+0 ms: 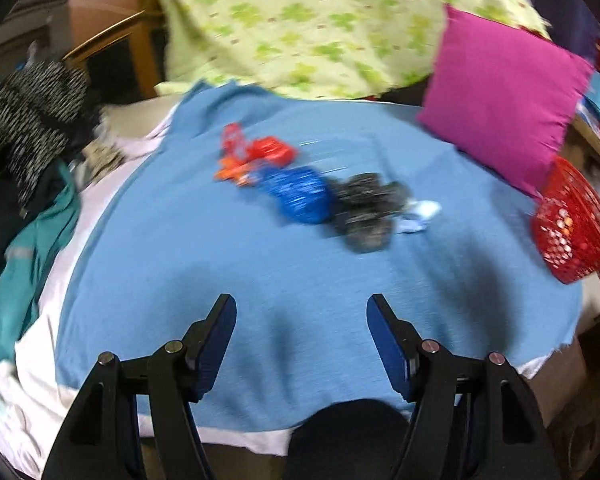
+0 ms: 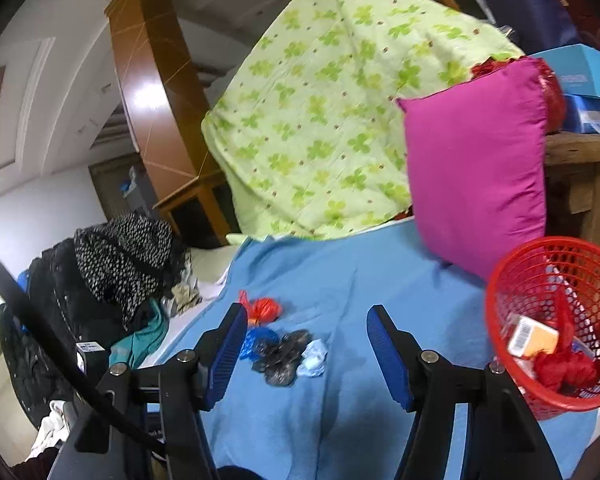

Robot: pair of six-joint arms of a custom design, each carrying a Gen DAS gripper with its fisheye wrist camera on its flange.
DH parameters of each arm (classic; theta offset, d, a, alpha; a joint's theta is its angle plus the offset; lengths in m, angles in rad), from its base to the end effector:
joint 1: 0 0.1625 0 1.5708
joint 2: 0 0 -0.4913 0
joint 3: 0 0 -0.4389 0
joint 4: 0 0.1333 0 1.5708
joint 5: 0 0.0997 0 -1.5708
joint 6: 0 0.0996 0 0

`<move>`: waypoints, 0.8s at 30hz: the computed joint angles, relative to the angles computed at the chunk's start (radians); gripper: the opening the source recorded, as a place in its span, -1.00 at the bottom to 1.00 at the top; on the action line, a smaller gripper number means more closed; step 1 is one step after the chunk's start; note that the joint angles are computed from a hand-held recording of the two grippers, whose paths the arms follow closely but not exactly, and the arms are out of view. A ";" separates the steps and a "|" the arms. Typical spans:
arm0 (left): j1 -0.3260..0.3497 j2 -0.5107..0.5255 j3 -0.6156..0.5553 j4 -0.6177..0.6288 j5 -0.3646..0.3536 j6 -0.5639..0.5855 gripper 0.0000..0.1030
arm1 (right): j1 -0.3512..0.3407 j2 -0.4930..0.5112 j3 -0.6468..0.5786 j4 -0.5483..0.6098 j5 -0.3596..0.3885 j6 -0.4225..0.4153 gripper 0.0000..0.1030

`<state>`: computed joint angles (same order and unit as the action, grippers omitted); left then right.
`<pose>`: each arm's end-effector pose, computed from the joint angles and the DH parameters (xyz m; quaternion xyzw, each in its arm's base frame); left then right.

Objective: Collect trash
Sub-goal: 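Move both open tools back over the remaining bags on the blanket, then grasp the blue plastic bag with the left tool while the right tool grasps the white cloth bundle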

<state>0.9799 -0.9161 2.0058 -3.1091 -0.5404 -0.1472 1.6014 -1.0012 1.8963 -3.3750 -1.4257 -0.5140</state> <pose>-0.1606 -0.6320 0.1602 0.0798 0.8517 -0.3538 0.3782 0.1684 -0.6736 0.2519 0.2717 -0.8545 0.4408 0.0416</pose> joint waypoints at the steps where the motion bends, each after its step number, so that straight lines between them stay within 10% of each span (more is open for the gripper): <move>1: 0.007 -0.012 0.014 -0.004 0.004 -0.014 0.33 | 0.003 0.004 -0.001 0.007 -0.004 0.001 0.29; 24: 0.133 -0.013 -0.121 0.053 -0.129 -0.093 0.33 | 0.017 0.199 -0.211 0.277 -0.166 0.030 0.29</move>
